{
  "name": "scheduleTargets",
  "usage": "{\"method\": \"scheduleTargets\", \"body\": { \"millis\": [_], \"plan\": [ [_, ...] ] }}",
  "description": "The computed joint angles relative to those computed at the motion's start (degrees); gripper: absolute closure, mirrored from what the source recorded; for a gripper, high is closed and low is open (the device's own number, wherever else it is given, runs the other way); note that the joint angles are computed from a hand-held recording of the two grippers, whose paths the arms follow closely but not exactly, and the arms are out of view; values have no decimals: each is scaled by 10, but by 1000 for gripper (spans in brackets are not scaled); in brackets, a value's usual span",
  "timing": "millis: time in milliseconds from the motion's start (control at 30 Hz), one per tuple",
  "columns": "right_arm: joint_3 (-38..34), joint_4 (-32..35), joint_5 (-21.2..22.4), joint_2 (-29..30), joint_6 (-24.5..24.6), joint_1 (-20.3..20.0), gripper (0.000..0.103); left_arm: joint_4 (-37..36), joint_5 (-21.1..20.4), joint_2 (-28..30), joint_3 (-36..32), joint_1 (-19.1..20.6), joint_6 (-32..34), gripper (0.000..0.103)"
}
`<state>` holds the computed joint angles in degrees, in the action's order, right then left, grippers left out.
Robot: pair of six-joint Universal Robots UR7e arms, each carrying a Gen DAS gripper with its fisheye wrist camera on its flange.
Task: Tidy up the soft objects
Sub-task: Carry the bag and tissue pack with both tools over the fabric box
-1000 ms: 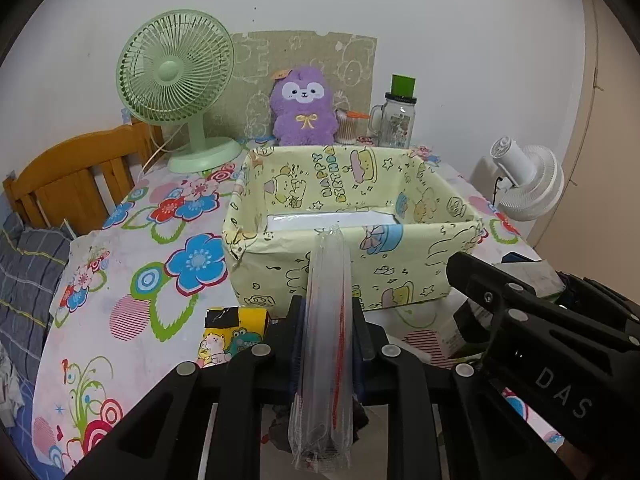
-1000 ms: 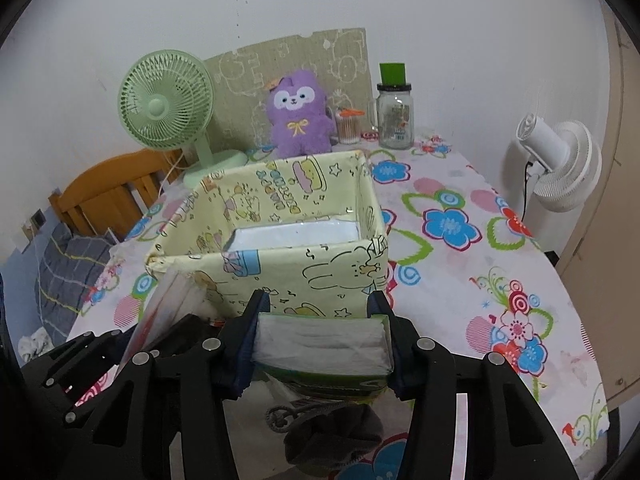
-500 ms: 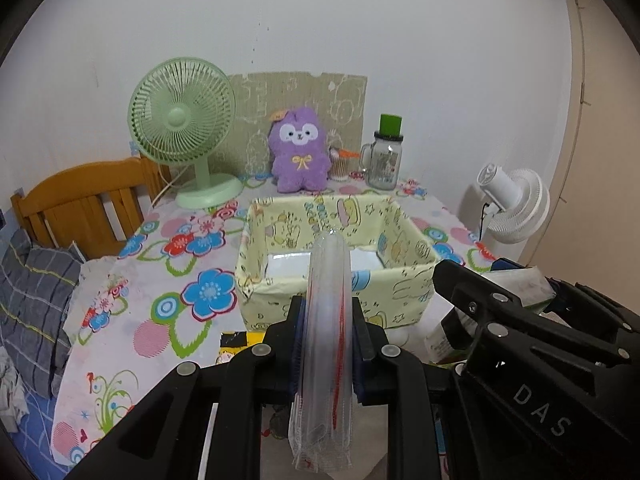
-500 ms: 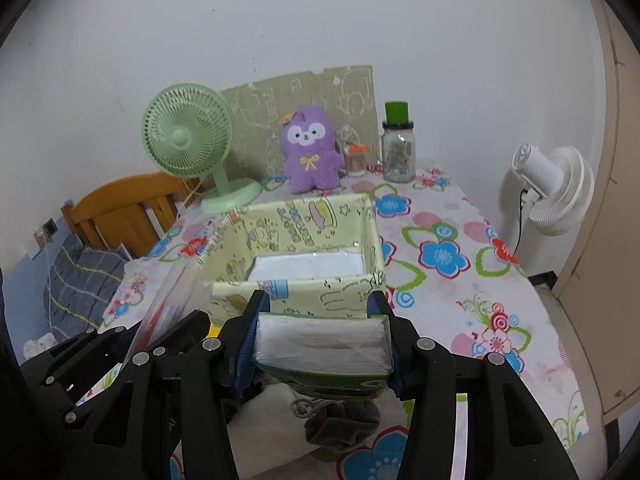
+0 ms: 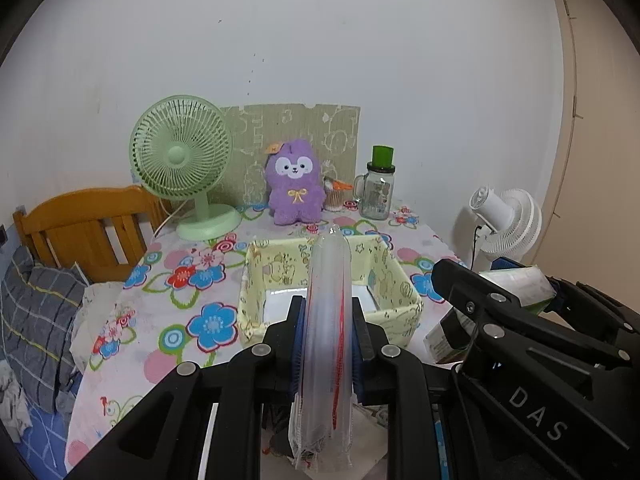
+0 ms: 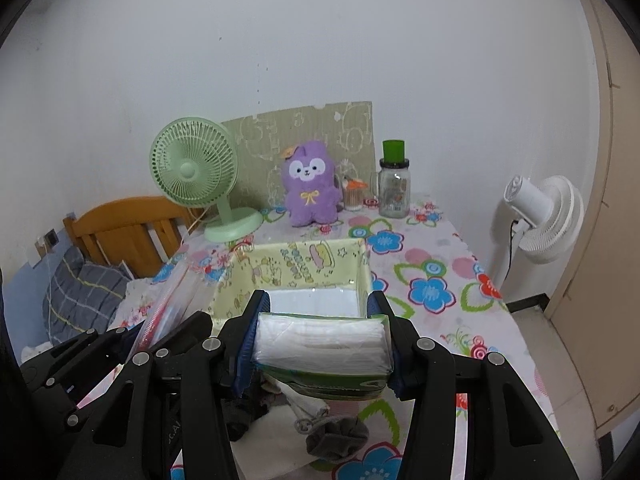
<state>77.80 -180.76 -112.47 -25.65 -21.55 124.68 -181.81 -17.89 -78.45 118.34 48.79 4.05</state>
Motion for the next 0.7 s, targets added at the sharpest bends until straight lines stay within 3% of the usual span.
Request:
{"method": "scheduleTargets", "body": {
  "millis": [700],
  "plan": [
    [-106,59,-1,54,6,-9,49,6,-29,36,-71,44,38,85]
  ]
}}
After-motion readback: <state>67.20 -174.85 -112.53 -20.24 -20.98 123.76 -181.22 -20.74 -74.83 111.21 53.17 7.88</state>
